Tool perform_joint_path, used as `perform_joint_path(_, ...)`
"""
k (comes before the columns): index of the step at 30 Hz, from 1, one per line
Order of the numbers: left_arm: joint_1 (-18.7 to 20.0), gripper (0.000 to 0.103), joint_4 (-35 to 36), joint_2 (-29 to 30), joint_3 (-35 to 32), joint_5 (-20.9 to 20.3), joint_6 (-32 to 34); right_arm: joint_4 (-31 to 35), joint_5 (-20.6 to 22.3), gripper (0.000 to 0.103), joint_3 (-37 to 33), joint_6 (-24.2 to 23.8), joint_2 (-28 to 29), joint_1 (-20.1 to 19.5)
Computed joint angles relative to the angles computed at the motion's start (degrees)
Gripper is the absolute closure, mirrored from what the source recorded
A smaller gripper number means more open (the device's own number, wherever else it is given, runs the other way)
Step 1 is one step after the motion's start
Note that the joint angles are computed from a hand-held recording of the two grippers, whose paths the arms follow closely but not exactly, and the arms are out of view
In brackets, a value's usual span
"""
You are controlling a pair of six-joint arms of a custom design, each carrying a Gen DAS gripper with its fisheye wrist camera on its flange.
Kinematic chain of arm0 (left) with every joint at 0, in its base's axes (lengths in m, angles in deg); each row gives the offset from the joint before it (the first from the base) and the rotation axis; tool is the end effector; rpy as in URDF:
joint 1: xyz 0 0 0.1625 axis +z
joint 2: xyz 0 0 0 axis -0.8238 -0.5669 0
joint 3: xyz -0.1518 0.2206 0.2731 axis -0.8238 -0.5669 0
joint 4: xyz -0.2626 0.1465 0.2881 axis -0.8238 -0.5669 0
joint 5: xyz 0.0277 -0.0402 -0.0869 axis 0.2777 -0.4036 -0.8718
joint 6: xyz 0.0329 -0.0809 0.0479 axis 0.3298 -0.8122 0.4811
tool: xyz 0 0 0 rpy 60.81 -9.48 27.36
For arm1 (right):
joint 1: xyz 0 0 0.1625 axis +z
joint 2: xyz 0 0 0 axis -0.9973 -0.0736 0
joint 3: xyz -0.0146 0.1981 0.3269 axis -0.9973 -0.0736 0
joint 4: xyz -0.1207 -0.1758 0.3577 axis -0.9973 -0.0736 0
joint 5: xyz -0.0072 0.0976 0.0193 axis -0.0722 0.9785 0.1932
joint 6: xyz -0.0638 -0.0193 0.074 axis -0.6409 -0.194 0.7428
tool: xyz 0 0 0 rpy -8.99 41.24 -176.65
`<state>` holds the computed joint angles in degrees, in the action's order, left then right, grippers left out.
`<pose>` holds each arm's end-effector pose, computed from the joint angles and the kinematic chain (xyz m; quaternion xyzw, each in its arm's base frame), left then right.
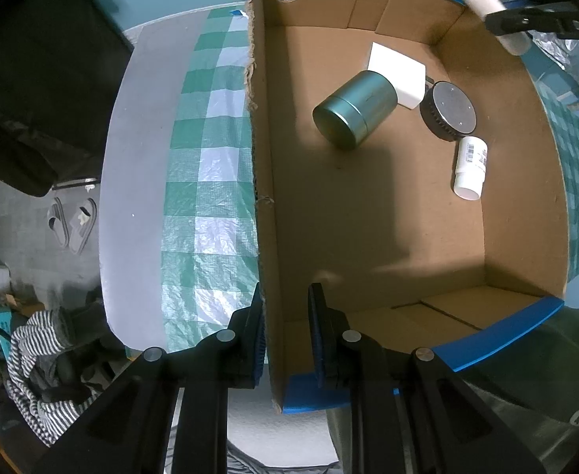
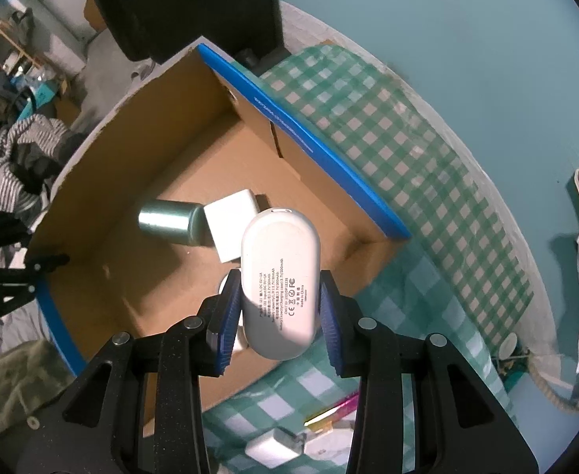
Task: Organize rigid objects
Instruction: 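Carry the oval case over the box with the right gripper, then lower the oval case into the box and open the right gripper, then move the right gripper back to the pink lighter on the table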
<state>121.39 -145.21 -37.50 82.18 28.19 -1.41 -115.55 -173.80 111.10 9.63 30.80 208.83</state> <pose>-0.0291 -0.5455 0.4521 0.2736 0.8903 0.0921 0.3522 0.4813 -0.5989 0.0575 0.1768 -0.9305 0.0082 0.3206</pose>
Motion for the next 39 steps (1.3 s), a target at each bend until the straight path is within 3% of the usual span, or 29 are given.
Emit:
perform_joint_path(11,0.2,0.085,0.0,0.3,-0.7,-0.3,0.1,2.8,-0.5,0.066,-3.2,0.6,3.4,-1.8)
perform_joint_path(39,0.9,0.085,0.6,1.0,-2.1,-1.0,1.2,0.2,-0.9,0.060,0.7,5.7,-1.5,0.1)
